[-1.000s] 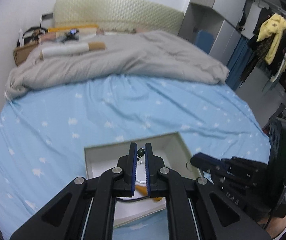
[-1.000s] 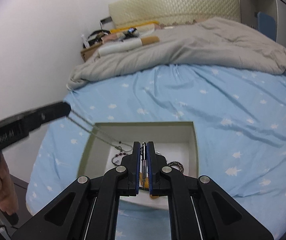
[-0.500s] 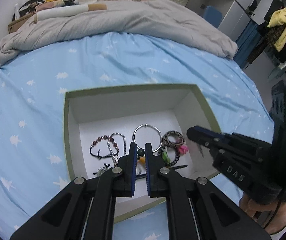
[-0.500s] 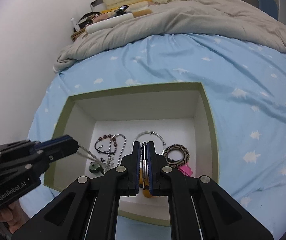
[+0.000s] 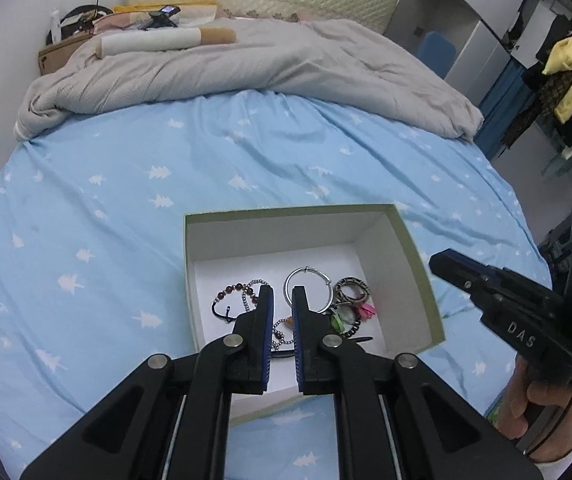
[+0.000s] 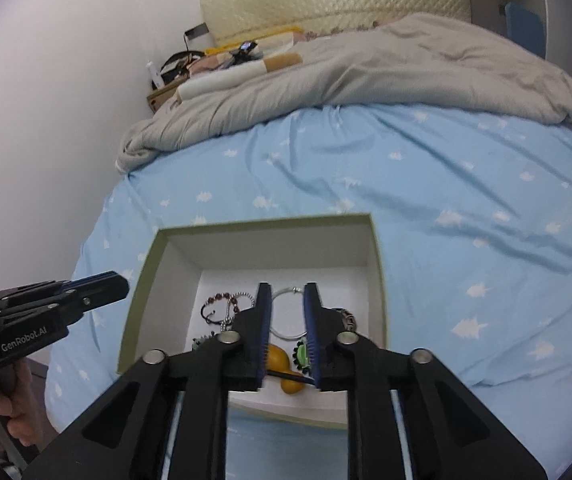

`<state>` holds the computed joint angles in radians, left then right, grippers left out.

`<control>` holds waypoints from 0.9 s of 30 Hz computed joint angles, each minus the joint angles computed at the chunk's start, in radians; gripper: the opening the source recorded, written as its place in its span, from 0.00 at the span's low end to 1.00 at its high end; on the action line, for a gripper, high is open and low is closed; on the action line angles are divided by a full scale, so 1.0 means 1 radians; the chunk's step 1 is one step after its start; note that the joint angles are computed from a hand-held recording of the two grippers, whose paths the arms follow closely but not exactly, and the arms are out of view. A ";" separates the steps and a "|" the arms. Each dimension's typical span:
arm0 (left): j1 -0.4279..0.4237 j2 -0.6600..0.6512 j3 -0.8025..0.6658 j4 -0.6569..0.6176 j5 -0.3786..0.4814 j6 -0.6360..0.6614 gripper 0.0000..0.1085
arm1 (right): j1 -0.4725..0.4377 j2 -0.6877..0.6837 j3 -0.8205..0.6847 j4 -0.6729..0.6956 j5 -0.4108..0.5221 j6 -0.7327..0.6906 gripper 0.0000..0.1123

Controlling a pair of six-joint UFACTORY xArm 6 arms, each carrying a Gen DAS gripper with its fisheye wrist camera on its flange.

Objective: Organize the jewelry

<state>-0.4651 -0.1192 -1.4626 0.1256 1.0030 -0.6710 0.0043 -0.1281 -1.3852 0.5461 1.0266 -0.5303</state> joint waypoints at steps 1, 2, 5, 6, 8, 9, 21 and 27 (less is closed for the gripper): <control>-0.003 -0.007 -0.003 0.005 0.006 0.004 0.08 | -0.005 -0.011 -0.001 0.003 -0.001 -0.004 0.14; -0.009 -0.015 -0.007 0.022 0.017 -0.002 0.08 | -0.011 -0.020 -0.002 0.012 0.001 -0.008 0.14; -0.023 -0.034 -0.012 0.042 0.036 -0.004 0.20 | -0.024 -0.041 -0.009 0.024 0.010 -0.014 0.16; -0.026 -0.041 -0.011 0.044 0.038 -0.007 0.36 | -0.024 -0.052 -0.006 0.020 0.006 -0.017 0.19; -0.037 -0.056 -0.006 0.071 0.034 -0.021 0.45 | -0.027 -0.071 -0.002 0.023 0.003 -0.024 0.21; -0.043 -0.060 -0.008 0.087 0.040 -0.029 0.45 | -0.030 -0.077 -0.002 0.026 0.008 -0.026 0.22; -0.080 -0.108 0.043 0.122 0.036 -0.090 0.82 | -0.040 -0.186 0.121 0.015 -0.101 -0.060 0.77; -0.091 -0.127 0.096 0.151 0.029 -0.139 0.83 | -0.033 -0.213 0.184 -0.019 -0.135 -0.062 0.92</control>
<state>-0.5564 -0.2460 -1.3666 0.2770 1.0323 -0.8099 -0.0288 -0.3407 -1.2008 0.5273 0.8916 -0.5927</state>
